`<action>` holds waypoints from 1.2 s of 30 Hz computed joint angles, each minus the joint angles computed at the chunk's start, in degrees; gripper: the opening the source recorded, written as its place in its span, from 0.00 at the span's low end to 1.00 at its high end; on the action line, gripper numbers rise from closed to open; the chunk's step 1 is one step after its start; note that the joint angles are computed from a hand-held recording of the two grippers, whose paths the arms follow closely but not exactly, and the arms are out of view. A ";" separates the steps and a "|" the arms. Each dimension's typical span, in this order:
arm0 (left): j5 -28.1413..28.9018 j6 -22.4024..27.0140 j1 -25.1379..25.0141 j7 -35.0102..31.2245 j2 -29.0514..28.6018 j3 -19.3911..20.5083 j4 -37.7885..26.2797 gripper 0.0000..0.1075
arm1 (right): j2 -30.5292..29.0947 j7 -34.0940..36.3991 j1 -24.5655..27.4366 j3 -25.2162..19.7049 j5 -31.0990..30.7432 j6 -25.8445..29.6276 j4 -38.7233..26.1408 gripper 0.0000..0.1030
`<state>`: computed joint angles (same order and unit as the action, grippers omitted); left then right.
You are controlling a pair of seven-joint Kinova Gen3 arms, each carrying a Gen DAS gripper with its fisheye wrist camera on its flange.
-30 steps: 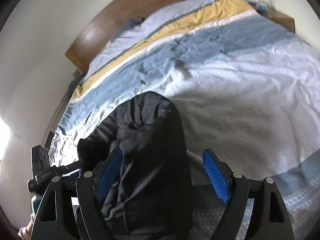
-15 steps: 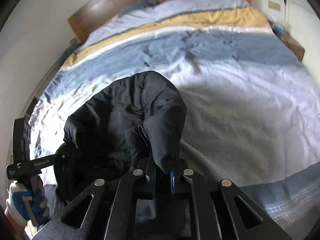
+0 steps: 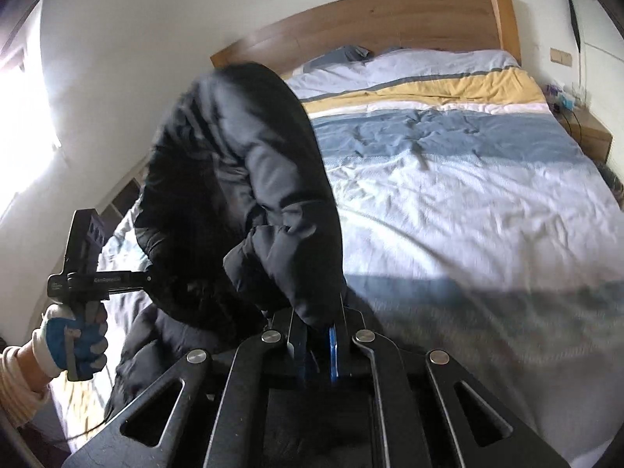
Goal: Fold large clothes
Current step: 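Lift the held hem with both tools over toward the collar, release, then press the folded jacket flat with both open tools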
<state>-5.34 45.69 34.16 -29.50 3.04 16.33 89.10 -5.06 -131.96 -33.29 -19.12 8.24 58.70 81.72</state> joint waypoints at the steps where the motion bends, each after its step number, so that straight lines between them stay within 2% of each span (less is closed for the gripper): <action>1: -0.26 -0.16 0.58 0.90 -1.38 0.37 1.44 0.06 | -1.55 -0.60 -0.12 -0.06 -0.97 -0.60 1.89 0.08; 4: -1.51 1.53 1.83 3.09 -3.74 2.44 3.95 0.06 | -4.58 -1.37 0.24 -0.86 -3.29 -0.53 5.74 0.08; 8: -3.27 4.87 3.28 5.93 -3.82 4.87 4.90 0.06 | -7.35 -1.09 1.33 -0.44 -8.42 -1.09 11.27 0.08; 11: -6.03 8.32 5.01 8.47 -3.35 6.16 3.70 0.10 | -8.44 -2.29 1.94 -2.22 -9.16 0.23 13.47 0.13; 14: -7.45 12.16 6.43 9.46 -3.10 6.63 1.84 0.18 | -10.13 -3.86 2.40 -3.49 -9.87 0.99 14.86 0.16; 18: -7.91 17.66 8.10 11.90 -4.77 7.65 0.14 0.35 | -11.86 -4.36 3.05 -4.38 -10.34 4.79 14.09 0.28; 21: -8.39 20.63 8.45 14.77 -6.91 8.75 -0.45 0.37 | -13.88 -4.21 3.84 -4.69 -10.80 8.62 12.66 0.33; 24: -9.81 24.97 7.69 17.90 -9.12 11.48 -2.63 0.38 | -14.61 -3.54 5.15 -5.59 -10.11 12.15 9.42 0.39; 26: -11.29 26.49 7.13 18.49 -8.68 12.80 -4.89 0.44 | -14.35 -2.19 5.84 -5.76 -9.70 13.13 7.18 0.42; 27: -11.90 26.94 6.96 18.23 -8.16 13.08 -6.02 0.51 | -13.91 -1.62 6.17 -5.94 -9.46 13.30 6.12 0.44; 29: -14.17 28.26 7.45 18.00 -6.14 13.85 -8.88 0.53 | -12.62 -0.55 6.57 -6.38 -8.76 13.01 4.06 0.46; 36: -18.21 24.21 12.46 16.00 1.80 10.35 -14.02 0.53 | -4.56 2.42 3.50 -7.44 -4.48 9.07 -0.48 0.48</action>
